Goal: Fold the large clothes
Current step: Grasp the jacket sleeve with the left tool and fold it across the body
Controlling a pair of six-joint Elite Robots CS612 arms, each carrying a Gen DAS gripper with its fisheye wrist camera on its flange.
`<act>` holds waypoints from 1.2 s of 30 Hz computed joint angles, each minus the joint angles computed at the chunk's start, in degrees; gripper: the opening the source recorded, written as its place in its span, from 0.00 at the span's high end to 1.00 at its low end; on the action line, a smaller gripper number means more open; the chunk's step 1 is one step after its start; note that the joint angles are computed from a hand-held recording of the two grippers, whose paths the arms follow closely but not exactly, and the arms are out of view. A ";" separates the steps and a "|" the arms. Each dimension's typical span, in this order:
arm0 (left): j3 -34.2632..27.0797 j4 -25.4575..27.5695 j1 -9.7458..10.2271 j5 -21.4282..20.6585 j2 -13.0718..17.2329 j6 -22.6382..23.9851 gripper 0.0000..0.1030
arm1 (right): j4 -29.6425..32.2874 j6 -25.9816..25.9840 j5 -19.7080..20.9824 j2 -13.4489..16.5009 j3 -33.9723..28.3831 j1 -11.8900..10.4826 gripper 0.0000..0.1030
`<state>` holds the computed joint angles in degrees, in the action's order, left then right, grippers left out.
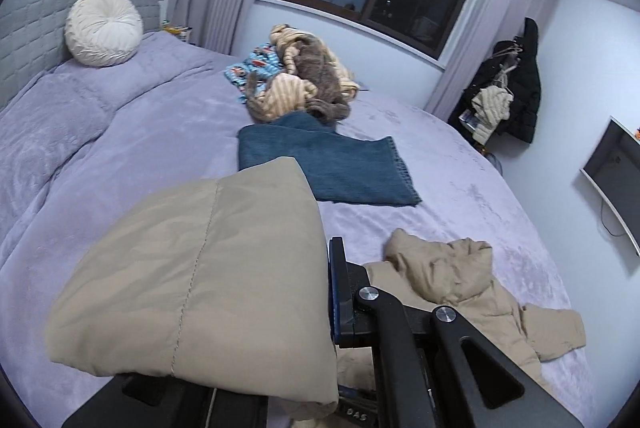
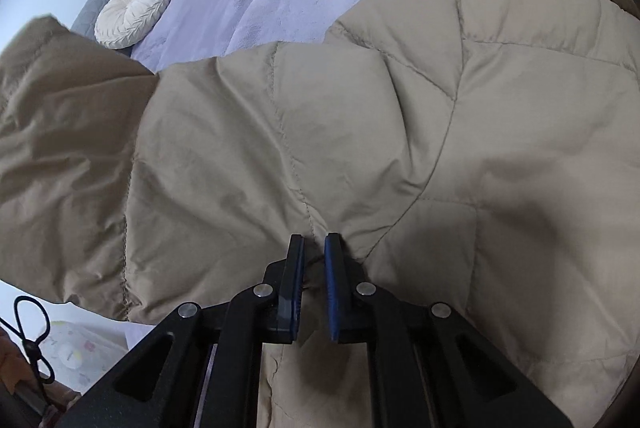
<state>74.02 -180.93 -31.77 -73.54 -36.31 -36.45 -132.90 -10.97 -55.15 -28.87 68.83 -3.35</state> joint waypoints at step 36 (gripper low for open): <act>-5.21 22.17 -7.96 7.26 4.34 12.18 0.00 | -18.09 -3.19 -13.18 -11.81 16.14 -12.36 0.23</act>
